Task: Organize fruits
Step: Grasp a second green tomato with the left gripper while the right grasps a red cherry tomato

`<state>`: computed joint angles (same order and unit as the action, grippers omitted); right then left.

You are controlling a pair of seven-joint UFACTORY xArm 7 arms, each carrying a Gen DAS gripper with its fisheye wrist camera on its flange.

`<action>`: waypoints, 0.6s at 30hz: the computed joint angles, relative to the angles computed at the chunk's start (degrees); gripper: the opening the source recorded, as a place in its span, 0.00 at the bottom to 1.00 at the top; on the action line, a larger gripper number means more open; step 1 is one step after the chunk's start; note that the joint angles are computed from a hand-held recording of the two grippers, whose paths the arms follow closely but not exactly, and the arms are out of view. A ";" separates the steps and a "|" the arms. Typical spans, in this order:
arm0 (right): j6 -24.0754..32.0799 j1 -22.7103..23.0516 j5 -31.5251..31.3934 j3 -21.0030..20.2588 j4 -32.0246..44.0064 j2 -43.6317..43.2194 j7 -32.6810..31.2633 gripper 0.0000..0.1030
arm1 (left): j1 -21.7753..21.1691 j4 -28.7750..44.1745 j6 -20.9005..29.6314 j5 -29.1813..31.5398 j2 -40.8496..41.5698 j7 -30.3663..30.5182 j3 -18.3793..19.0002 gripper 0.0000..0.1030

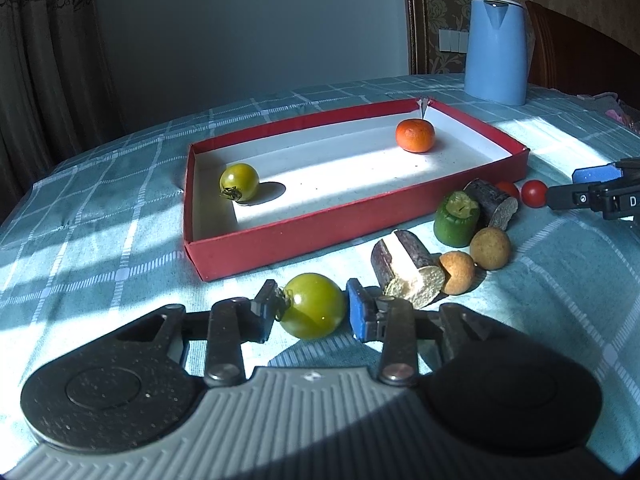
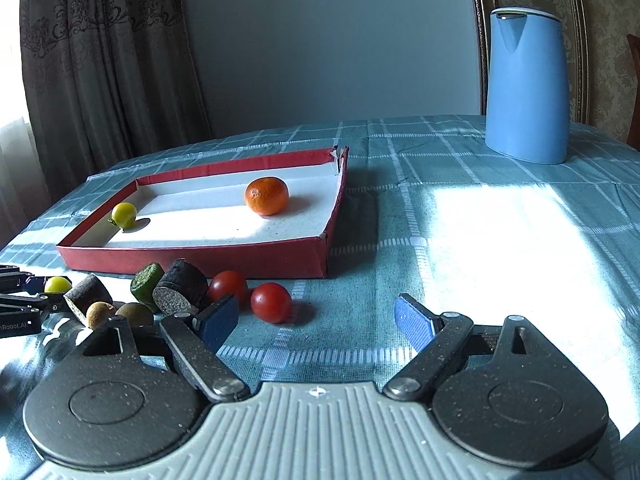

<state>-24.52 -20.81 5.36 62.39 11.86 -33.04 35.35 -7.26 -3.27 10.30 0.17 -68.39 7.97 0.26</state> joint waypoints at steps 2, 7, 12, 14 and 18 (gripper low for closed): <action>2.39 -1.02 -1.04 1.45 1.33 -0.84 -0.80 0.79 | -0.10 0.06 0.01 -0.06 0.13 0.16 0.35 0.34; 6.05 -6.80 -6.10 5.00 5.74 0.05 -1.07 0.60 | 0.17 0.05 -0.21 0.01 0.26 -0.09 -0.13 0.35; 3.29 -8.10 -8.06 4.71 6.30 3.01 -1.59 0.33 | 0.42 0.04 -0.29 0.26 0.24 -0.39 -0.49 0.36; 3.27 -7.63 -7.30 4.58 6.09 2.85 -1.57 0.31 | 0.40 0.02 -0.27 0.36 0.15 -0.43 -0.49 0.36; -0.71 -5.74 -5.53 2.30 4.51 5.10 -2.54 0.24 | 0.31 -0.39 0.34 0.54 -1.12 -0.39 -0.66 0.31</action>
